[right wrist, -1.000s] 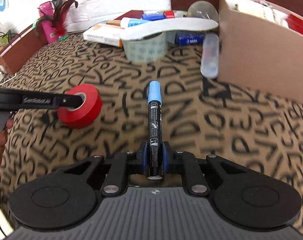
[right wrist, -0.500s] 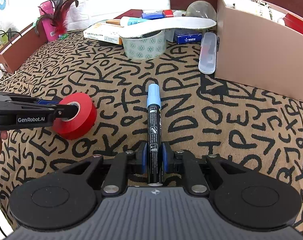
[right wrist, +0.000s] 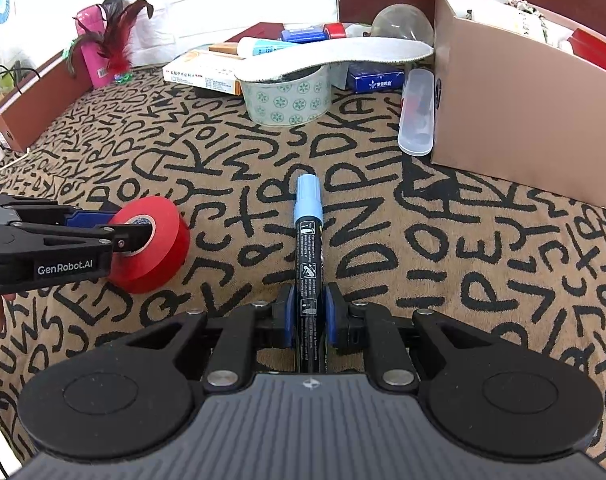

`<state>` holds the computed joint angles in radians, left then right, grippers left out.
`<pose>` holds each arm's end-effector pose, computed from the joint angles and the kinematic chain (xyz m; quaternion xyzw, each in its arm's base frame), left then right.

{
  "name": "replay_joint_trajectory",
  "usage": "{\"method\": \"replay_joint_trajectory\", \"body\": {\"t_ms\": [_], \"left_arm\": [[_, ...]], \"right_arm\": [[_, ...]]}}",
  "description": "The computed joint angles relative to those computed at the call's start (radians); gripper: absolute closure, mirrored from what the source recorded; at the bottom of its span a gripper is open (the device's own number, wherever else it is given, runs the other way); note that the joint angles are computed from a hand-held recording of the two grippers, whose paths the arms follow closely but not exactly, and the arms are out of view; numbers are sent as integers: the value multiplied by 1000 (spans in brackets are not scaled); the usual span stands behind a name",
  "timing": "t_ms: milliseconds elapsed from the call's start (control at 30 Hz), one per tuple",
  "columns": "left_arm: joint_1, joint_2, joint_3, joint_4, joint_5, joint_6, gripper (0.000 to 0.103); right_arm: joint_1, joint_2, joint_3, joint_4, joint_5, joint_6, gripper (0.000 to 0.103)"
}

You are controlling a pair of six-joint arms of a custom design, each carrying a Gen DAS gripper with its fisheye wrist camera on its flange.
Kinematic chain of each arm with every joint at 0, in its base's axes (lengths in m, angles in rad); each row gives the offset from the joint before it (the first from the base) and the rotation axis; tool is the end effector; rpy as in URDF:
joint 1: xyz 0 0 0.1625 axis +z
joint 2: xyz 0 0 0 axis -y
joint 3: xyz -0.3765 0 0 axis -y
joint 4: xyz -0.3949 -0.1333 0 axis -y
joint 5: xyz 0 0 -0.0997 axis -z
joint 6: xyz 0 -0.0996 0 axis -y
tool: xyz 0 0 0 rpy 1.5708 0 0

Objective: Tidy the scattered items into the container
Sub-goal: 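Carry the red tape and blue marker over the cardboard box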

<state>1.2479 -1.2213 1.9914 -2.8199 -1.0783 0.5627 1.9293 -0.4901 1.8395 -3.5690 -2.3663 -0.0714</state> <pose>-0.0007 -0.5706 0.2094 0.3514 0.8761 -0.2001 0.2626 0.2478 -0.4843 -0.0408 0.0658 -0.8801 0.3434 0.3213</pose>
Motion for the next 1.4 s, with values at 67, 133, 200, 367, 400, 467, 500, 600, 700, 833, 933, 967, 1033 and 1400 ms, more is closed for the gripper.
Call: {"method": "replay_joint_trajectory", "body": {"t_ms": [67,133,200,367,400,467,500,600,700,833,933,967,1033,1400], "left_arm": [[-2,-21,10,34,-18,-25,78],[-7,-41,30,49,-32,-46,78],[-15,-58,47,61,-40,-72,79],[-54,-95,84,65,-86,-100,79],[-66,-101,91,58,-95,-98,79],[-88,-109,100,46,-120,-97,79],[-100,-110,100,44,-135,-99,79],[-137,-102,87,47,-173,-113,79],[-176,-86,71,32,-200,-124,79],[-218,-51,24,25,-251,-144,79],[-242,-5,-28,38,-277,-170,79],[-253,11,-41,30,-275,-170,79],[-272,51,-73,15,-268,-175,79],[-320,325,-325,25,-243,-231,79]], "right_arm": [[4,-10,14,6,12,10,86],[9,-19,34,1,26,10,86],[17,-23,50,-13,29,10,86],[37,-55,112,-88,61,12,86],[43,-63,123,-108,58,6,86],[53,-79,143,-143,50,-8,86],[58,-88,153,-165,46,-18,86],[70,-112,177,-225,26,-51,86],[82,-143,194,-285,2,-104,86],[95,-190,203,-360,-25,-195,86],[99,-228,193,-408,-48,-280,86],[98,-240,186,-428,-57,-314,86],[97,-260,168,-464,-71,-378,86],[-15,-352,61,-507,-57,-506,86]]}}
